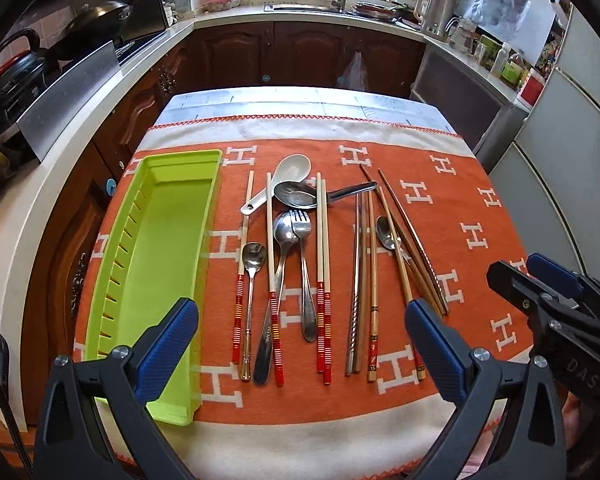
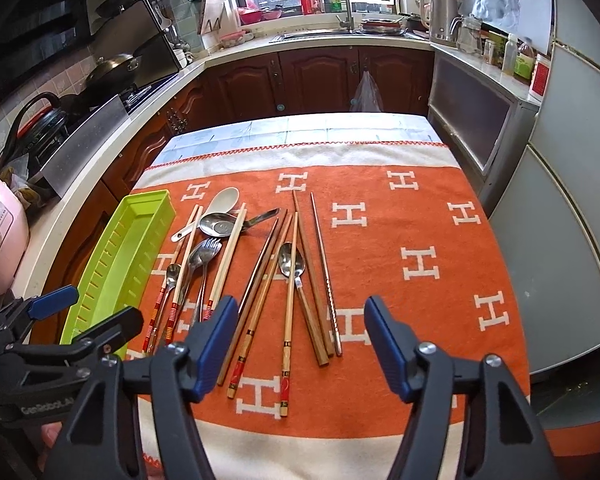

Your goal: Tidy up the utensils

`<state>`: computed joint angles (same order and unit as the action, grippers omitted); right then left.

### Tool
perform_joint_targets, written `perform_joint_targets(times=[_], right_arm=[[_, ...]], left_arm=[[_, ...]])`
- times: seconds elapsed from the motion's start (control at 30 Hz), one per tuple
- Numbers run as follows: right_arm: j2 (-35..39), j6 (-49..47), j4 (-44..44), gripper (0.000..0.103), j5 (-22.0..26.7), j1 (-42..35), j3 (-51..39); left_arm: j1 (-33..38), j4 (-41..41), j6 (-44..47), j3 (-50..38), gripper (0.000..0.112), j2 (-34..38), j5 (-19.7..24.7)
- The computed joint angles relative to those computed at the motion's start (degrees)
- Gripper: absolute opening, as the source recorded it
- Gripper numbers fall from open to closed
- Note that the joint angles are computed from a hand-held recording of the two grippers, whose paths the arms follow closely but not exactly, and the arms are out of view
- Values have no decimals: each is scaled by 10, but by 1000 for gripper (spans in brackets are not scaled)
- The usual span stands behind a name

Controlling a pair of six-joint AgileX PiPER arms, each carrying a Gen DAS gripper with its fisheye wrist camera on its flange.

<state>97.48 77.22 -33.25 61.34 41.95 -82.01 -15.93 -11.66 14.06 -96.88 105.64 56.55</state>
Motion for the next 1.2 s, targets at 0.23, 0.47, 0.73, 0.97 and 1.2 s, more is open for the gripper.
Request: perform_joint_targets(times=[0.23, 0.47, 0.73, 0.97, 1.2], right_arm=[[-4, 2, -2, 62, -7, 1, 7], [-6, -30, 18, 56, -24, -21, 10], [-18, -121, 84, 43, -97, -104, 54], [23, -285, 199, 31, -209, -193, 78], [100, -393, 248, 16, -227, -211, 43]], left_arm=[[-7, 16, -22, -17, 102, 14, 8], [-25, 33, -41, -59, 102, 49, 29], [-32, -32, -36, -114, 97, 99, 39], [-53, -51, -42, -184, 64, 177, 79], [-60, -63, -42, -155, 34, 201, 76]])
